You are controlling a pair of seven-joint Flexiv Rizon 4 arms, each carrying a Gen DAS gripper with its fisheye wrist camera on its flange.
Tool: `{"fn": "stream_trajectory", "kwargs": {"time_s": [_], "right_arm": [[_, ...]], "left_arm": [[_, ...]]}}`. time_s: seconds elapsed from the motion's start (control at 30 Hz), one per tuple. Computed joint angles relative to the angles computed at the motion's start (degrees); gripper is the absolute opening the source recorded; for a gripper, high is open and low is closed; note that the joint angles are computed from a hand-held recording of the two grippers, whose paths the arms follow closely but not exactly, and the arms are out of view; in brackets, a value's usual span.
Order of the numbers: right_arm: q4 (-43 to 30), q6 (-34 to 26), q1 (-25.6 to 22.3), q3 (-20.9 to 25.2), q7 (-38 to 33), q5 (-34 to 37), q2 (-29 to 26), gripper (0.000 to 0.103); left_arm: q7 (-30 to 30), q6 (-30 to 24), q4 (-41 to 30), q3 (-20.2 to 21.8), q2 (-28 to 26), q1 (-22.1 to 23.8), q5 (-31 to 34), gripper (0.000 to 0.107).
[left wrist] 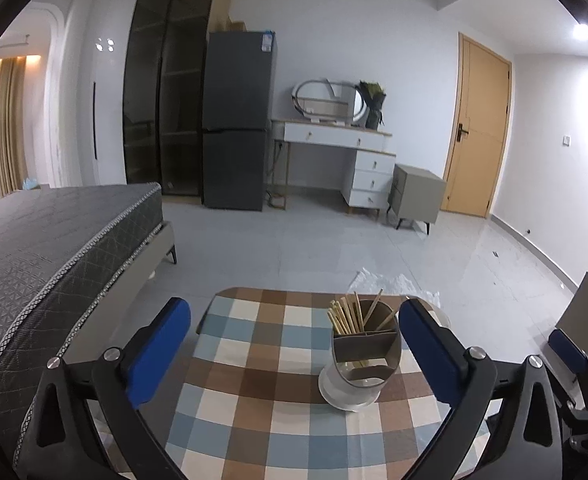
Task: Organize utensils
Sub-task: 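Raise both opened tools away from the holder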
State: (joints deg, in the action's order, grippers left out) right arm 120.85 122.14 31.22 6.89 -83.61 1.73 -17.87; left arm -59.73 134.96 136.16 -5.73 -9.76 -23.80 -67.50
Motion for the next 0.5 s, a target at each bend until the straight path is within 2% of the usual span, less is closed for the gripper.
{"fn": "stream_trajectory", "kwargs": {"time_s": [0.17,0.37,0.5], "right_arm": [[1.66,3.85,3.35,-1.26,-4.27,4.99,-0.59,0.103],[3.83,10.53,3.92,0.0,-7.01,8.5,-2.74,0.103],[5.04,11.37,4.22,0.23,-8.63,9.6,-3.36,0.103]], "left_arm": [[-3.42,2.16,2.67,0.1,-0.37,-0.4,2.05,0.101],[-7.68,4.84,5.46,0.25,-1.73,-0.83,4.12,0.101],[-9.88,6.84,6.3,0.31,-3.73,-1.3,5.18,0.101]]}}
